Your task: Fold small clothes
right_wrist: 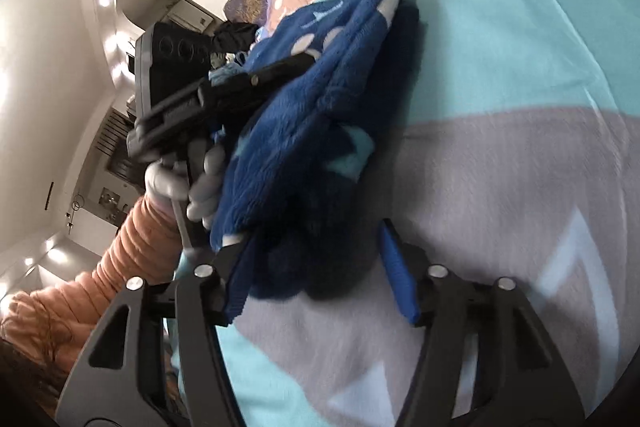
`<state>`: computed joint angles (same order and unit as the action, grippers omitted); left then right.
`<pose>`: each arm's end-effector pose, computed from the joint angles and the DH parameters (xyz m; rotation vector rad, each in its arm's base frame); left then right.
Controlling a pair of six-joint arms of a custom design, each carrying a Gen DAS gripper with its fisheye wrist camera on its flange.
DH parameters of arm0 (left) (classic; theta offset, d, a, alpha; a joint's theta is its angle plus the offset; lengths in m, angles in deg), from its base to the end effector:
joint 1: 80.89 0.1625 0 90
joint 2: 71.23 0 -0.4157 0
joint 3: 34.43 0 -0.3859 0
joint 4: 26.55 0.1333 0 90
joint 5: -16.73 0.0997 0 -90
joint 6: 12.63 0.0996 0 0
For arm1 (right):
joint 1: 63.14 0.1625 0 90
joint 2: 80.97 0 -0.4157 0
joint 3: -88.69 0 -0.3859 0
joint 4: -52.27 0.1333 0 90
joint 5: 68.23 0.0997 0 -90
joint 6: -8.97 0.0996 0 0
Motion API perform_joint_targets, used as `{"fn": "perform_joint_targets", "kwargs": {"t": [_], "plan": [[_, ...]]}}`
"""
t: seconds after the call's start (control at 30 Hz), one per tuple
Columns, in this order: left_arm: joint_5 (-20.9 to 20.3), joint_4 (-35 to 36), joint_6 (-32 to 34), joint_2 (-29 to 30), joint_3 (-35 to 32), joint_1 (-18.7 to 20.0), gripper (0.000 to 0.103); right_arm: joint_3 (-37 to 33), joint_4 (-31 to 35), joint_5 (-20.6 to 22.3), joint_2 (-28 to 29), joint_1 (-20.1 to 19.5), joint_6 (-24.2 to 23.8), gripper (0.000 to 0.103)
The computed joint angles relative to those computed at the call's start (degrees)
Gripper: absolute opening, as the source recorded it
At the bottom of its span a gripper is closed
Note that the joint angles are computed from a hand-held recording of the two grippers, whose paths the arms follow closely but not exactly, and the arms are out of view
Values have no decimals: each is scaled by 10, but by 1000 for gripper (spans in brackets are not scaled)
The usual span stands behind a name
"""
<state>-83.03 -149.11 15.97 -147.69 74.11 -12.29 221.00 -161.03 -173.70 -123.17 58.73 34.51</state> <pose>-0.0831 -0.5311 0.2644 -1.2570 -2.6931 0.0284 0.3246 -0.3200 0.0301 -0.0435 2.9429 -0.9606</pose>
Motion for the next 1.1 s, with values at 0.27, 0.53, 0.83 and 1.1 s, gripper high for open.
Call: {"fn": "perform_joint_targets", "kwargs": {"t": [0.27, 0.53, 0.83, 1.1], "plan": [[-36, 39, 21, 7, -16, 15, 38, 25, 46, -79, -30, 65, 11, 5], [-57, 95, 62, -31, -2, -12, 43, 71, -91, -70, -67, -2, 57, 48], [43, 168, 180, -139, 138, -91, 44, -45, 81, 36, -74, -118, 30, 71], [13, 182, 189, -110, 124, -72, 45, -115, 106, 6, -47, -87, -41, 18]]}}
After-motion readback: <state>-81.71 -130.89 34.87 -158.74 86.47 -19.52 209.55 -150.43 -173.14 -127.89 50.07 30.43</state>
